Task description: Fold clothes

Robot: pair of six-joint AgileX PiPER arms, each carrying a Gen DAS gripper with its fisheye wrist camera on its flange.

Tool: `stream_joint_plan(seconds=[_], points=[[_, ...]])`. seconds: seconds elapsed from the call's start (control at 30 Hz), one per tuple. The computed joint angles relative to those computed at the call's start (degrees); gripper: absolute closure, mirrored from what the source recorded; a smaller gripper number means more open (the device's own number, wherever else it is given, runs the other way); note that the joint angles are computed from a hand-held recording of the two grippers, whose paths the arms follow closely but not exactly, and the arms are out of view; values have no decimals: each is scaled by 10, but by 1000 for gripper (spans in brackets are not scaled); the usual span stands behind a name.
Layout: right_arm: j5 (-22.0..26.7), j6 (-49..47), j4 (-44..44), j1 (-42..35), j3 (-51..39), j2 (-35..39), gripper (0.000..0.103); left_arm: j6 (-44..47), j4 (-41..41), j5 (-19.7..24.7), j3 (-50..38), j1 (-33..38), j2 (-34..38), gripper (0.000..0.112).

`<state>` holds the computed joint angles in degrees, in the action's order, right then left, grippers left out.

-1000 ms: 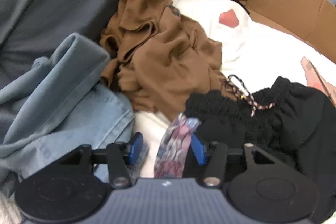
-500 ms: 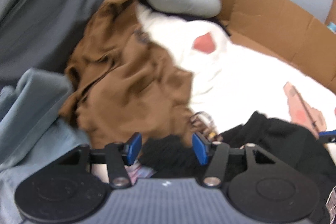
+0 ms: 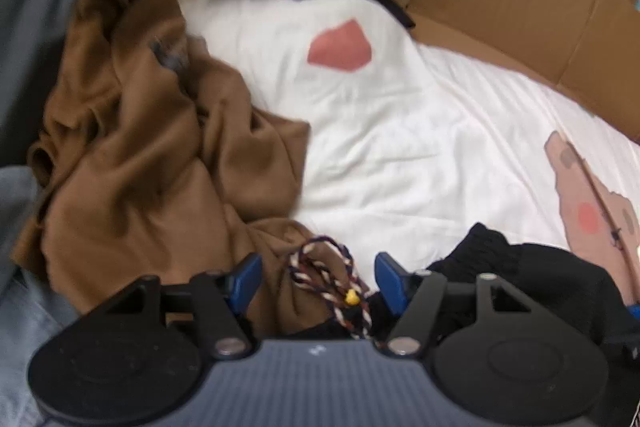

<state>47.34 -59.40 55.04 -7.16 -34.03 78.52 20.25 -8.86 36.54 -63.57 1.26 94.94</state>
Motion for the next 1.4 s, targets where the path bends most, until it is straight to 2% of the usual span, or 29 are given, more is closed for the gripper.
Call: stream_joint_plan(seconds=[0.13, 0.3, 0.4, 0.43, 0.53, 0.97, 1.27, 1.4], points=[[3, -3, -4, 4, 7, -7, 60, -17, 34, -13, -4, -10, 24, 45], [11, -7, -10, -3, 14, -11, 60, -33, 49, -11, -12, -9, 43, 57], [11, -9, -11, -6, 16, -12, 60, -48, 63, -10, -13, -8, 44, 92], [12, -9, -11, -7, 17, -12, 60, -42, 60, -9, -13, -4, 42, 108], [12, -10, -13, -9, 19, -13, 60, 10, 7, 15, -20, 19, 28, 108], [16, -9, -23, -22, 25, -20, 60, 114, -140, 26, 30, 57, -98, 109], [23, -12, -30, -37, 28, -25, 60, 175, -244, 95, 52, 95, -177, 109], [27, -16, -32, -46, 28, -25, 59, 186, -267, 142, 69, 120, -212, 109]])
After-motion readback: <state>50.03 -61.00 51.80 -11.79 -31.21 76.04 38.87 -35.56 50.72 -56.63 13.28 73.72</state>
